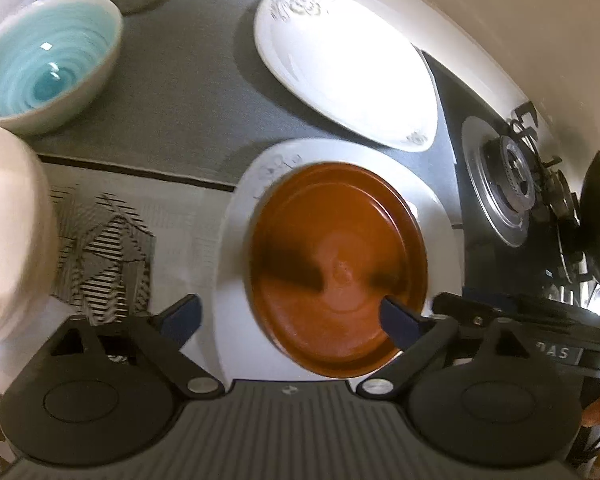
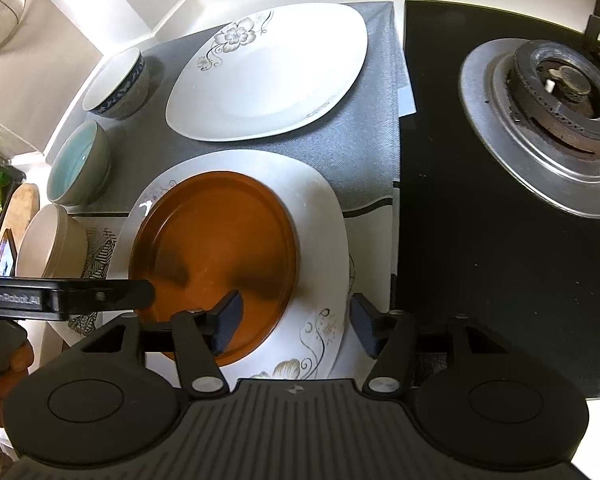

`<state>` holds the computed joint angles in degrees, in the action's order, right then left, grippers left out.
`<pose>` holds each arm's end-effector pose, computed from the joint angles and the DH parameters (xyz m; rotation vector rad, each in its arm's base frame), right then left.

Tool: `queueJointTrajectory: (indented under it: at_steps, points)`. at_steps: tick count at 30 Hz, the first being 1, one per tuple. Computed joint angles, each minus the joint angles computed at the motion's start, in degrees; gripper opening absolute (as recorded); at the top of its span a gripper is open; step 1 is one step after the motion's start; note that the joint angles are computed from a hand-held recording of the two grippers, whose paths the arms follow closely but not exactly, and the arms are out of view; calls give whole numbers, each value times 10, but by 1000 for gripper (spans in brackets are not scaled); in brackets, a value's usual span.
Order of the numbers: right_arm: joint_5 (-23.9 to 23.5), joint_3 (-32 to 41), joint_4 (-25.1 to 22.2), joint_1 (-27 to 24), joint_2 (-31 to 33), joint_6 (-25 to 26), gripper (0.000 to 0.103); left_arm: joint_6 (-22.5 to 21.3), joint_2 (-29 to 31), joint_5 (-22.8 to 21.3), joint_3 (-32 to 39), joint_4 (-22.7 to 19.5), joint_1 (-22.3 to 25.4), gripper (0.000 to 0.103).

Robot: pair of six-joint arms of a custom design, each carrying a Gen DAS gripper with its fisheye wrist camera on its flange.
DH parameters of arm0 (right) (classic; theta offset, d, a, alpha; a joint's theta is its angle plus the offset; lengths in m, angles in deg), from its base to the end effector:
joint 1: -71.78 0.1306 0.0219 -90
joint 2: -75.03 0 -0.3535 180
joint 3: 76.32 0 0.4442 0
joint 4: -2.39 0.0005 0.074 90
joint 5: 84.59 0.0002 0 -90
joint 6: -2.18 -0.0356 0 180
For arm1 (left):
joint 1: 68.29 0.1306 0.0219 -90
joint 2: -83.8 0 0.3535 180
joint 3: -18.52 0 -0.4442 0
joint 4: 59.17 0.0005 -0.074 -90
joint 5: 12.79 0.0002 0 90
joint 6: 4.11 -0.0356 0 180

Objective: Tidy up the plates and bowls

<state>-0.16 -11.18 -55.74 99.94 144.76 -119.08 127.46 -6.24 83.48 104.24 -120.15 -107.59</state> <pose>0.3444 0.1877 0.3293 0.0418 2.7409 0.4455 0.3921 -0.3266 0.3519 -0.0221 2.8362 -0.5223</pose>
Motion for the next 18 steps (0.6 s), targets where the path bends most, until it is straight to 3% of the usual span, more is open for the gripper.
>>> queueJointTrajectory:
  at_steps: [8,18]
  points:
    - [52,2,2,18,-38,-10,78,-22,-33,-80,7,-22,-13,103]
    - [133,8,16,95,-68,-43,85,-79,-83,-142,-1,-25,-36,103]
